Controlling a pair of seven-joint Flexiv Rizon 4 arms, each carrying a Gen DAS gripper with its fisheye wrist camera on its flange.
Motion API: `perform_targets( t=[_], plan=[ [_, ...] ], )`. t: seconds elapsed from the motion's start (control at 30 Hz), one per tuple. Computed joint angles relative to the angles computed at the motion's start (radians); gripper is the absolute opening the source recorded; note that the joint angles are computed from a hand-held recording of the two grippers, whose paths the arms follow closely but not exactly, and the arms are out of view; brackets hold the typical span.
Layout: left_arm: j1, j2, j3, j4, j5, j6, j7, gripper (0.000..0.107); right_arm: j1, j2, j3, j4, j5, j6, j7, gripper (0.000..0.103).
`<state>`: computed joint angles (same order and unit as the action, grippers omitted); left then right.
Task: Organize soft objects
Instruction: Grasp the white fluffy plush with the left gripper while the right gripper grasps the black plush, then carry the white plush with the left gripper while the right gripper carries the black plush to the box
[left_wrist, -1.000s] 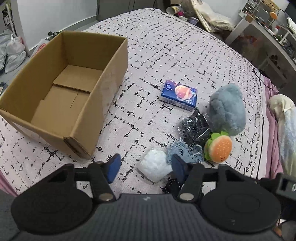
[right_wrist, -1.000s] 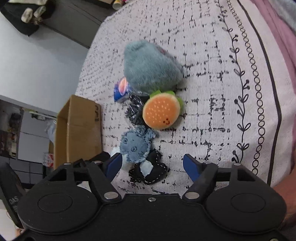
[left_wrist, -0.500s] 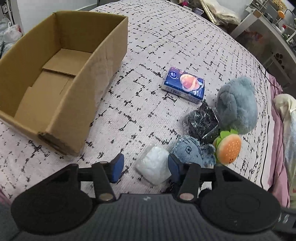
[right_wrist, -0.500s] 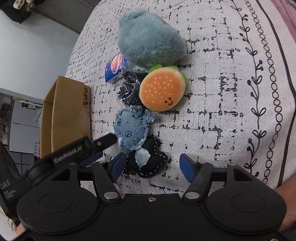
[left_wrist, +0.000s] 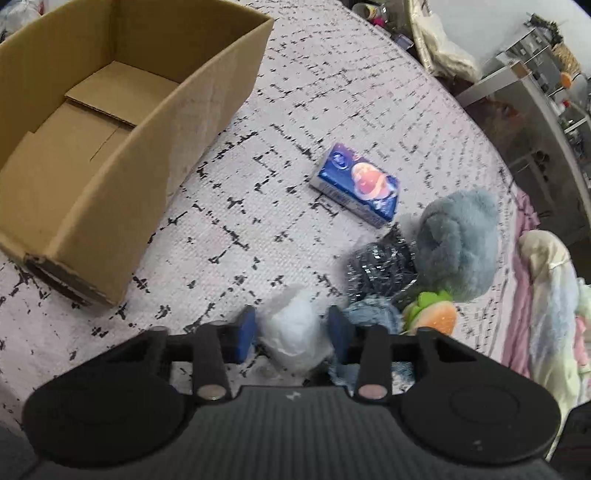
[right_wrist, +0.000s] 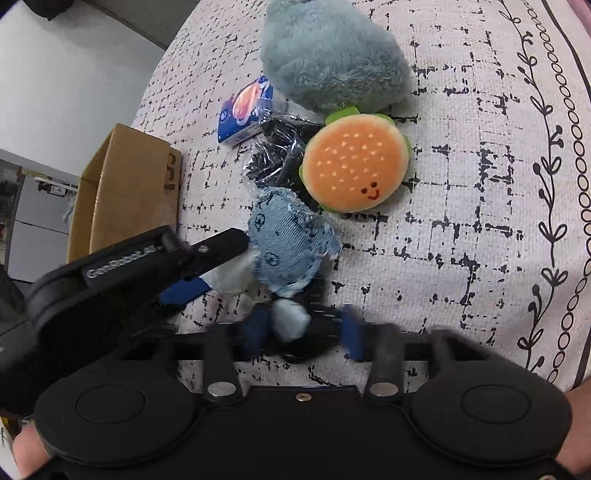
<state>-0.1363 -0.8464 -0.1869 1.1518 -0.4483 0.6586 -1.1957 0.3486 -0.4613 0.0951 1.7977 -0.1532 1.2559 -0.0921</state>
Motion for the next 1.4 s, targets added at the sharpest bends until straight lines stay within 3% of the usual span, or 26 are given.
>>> perform_targets(
  t=[0.2, 0.5, 0.8, 0.87, 1.07, 1.33, 1.4],
  plan=[
    [0.009, 0.028, -0.004, 0.036, -0.011, 0.041, 0.005, 0.036, 0.014, 0.007, -0.018, 0.013, -0.024, 0.022, 0.005, 0.017],
    [0.025, 0.097, -0.004, 0.121, -0.023, 0.102, 0.048, 0.036, 0.072, 0.045, -0.099, 0.066, -0.146, 0.104, 0.074, 0.011],
    [0.035, 0.167, 0.002, 0.202, -0.027, 0.158, 0.093, 0.036, 0.214, 0.122, -0.331, 0.205, -0.413, 0.27, 0.316, 0.011],
    [0.038, 0.183, 0.001, 0.219, -0.032, 0.17, 0.104, 0.036, 0.262, 0.137, -0.409, 0.234, -0.491, 0.312, 0.388, 0.01],
    [0.046, 0.227, -0.005, 0.254, -0.05, 0.216, 0.149, 0.036, 0.485, 0.165, -0.739, 0.302, -0.707, 0.421, 0.57, 0.01],
    [0.053, 0.254, -0.012, 0.267, -0.076, 0.246, 0.194, 0.036, 0.788, 0.136, -1.101, 0.349, -0.665, 0.511, 0.541, 0.01],
    [0.056, 0.261, -0.016, 0.272, -0.087, 0.251, 0.206, 0.036, 0.834, 0.123, -1.153, 0.355, -0.633, 0.524, 0.517, 0.01]
  ],
)
